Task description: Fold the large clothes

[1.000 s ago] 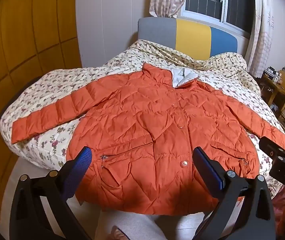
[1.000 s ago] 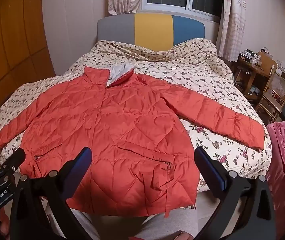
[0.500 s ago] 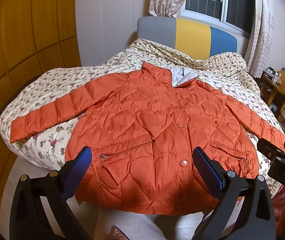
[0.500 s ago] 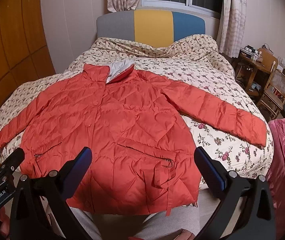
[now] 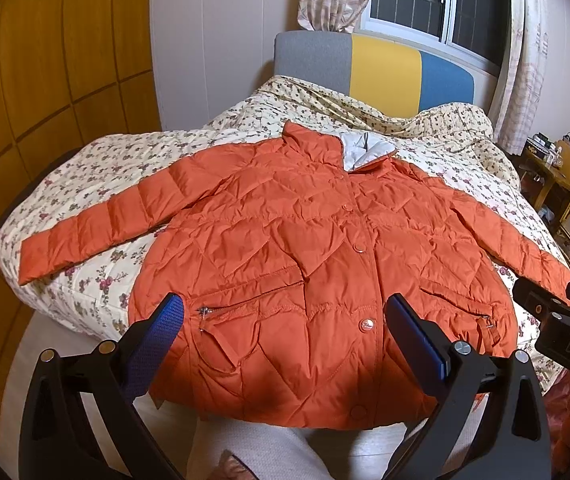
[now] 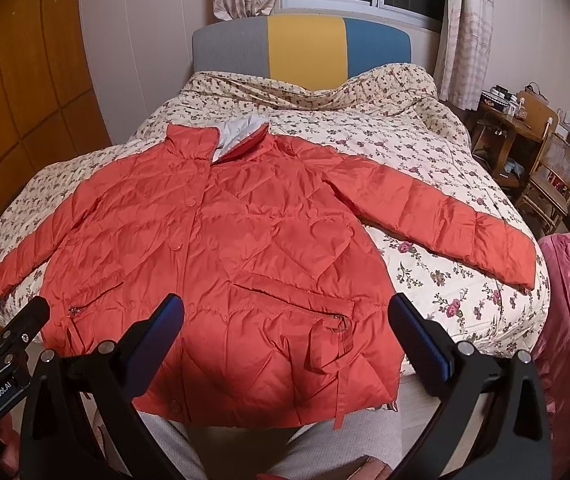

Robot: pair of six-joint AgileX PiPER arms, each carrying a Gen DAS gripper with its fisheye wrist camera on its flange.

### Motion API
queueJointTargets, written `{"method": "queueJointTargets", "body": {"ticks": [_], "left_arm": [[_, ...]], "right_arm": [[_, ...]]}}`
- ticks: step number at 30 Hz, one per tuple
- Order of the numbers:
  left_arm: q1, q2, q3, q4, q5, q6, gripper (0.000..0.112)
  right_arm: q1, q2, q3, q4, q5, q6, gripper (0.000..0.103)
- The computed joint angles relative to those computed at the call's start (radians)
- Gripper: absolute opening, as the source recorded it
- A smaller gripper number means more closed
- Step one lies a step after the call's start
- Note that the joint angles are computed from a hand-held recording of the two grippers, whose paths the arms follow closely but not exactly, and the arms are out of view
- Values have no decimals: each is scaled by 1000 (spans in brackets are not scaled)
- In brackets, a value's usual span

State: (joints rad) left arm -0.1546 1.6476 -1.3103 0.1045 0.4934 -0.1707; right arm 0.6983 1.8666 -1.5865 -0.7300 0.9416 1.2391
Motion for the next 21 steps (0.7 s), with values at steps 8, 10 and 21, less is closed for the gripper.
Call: {"method": "queueJointTargets", "body": {"ticks": [8, 10, 21], "left_arm": [[5, 6, -10, -10, 7, 15, 100], [5, 5, -7, -15, 5, 17, 100], [-21, -5, 24, 33, -8, -42, 100]], "right_arm": [[-1, 0, 1, 3, -2, -4, 101], [-1, 1, 2, 4, -5, -5, 101], [-8, 12, -7, 18, -7, -19, 101]]}}
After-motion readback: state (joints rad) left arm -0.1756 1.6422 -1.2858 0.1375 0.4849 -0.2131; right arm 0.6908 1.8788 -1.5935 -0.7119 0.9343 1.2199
